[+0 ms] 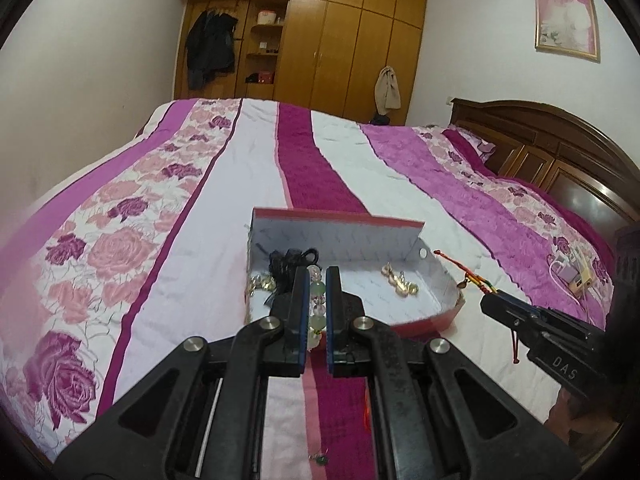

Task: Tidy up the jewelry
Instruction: 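Carry both bracelets over the shoebox and lower them inside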

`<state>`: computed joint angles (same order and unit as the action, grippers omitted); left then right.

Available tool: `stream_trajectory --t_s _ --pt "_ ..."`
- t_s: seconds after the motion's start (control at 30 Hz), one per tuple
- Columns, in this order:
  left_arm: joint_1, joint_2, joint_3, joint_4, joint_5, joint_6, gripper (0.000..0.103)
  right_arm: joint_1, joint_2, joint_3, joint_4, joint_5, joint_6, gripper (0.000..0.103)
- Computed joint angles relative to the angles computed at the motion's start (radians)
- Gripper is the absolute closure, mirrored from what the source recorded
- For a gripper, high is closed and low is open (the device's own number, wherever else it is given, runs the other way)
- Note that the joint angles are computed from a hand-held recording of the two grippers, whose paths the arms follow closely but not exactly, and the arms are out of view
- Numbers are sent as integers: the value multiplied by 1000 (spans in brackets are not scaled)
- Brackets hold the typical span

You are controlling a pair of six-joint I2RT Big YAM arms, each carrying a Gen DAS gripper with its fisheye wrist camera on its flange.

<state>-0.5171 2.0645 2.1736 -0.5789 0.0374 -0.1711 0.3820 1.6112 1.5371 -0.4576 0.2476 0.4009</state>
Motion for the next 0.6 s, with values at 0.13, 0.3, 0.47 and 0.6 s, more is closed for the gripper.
stream_trajectory --t_s 0.13,0.3,0.47,0.6 --pt "-4 25 44 9 -3 -4 103 -10 14 20 10 13 -14 89" --pt "-7 72 123 10 -15 -18 103 -19 36 44 36 35 -26 89" --pt "-8 125 208 9 -28 -17 103 -31 63 76 59 52 -43 89" --pt "-11 174 284 -4 -45 -7 103 -44 92 110 69 65 -62 89"
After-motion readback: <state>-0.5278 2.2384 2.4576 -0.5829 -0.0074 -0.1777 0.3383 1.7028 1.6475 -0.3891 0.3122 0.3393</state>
